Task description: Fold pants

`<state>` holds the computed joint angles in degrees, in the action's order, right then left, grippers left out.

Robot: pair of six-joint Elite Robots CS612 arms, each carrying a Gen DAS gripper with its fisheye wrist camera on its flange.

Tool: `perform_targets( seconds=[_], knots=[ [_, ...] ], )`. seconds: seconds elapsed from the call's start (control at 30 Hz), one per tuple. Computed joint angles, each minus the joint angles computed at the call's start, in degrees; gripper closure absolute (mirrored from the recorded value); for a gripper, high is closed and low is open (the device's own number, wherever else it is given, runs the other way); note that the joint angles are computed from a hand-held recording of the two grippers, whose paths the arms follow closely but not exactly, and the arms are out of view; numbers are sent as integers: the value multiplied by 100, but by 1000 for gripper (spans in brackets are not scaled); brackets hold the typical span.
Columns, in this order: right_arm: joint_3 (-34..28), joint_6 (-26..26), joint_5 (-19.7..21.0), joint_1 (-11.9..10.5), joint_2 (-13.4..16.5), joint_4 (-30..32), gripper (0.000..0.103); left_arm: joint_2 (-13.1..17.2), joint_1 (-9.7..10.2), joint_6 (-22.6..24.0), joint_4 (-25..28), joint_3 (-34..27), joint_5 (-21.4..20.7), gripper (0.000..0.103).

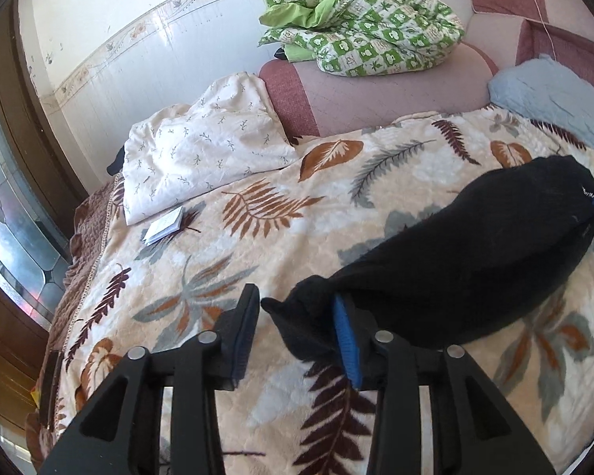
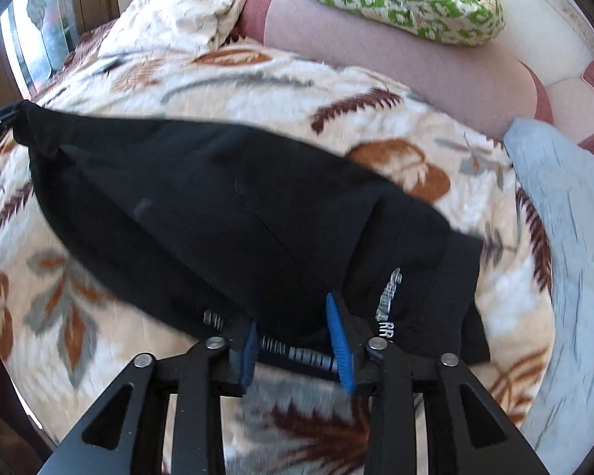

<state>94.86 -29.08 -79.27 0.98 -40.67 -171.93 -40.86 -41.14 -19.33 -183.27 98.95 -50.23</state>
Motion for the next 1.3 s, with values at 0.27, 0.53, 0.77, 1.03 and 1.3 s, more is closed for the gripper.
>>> perform_targets(
  seconds=[0.27,0.53,0.77,1.03,1.3],
  knots=[
    [715,425,155,-236,-427,-491,46,-382,-67,-649,198,555,448,44],
    [491,1529,-66,-167,-349,-937,42,-570,231,-2375,-108,685,-543,44],
    [111,1293,1175,229,-161,-256,42,-410,315,-3243,-737,699,-1190,39],
    [-238,-372,1463,1191,37,-570,38,-216,385,-3805,-1279,897,-811,39],
    [-866,-1974,883,1819,313,-260,69,-31,534,-4025,-1557,953,-1015,39]
  ],
)
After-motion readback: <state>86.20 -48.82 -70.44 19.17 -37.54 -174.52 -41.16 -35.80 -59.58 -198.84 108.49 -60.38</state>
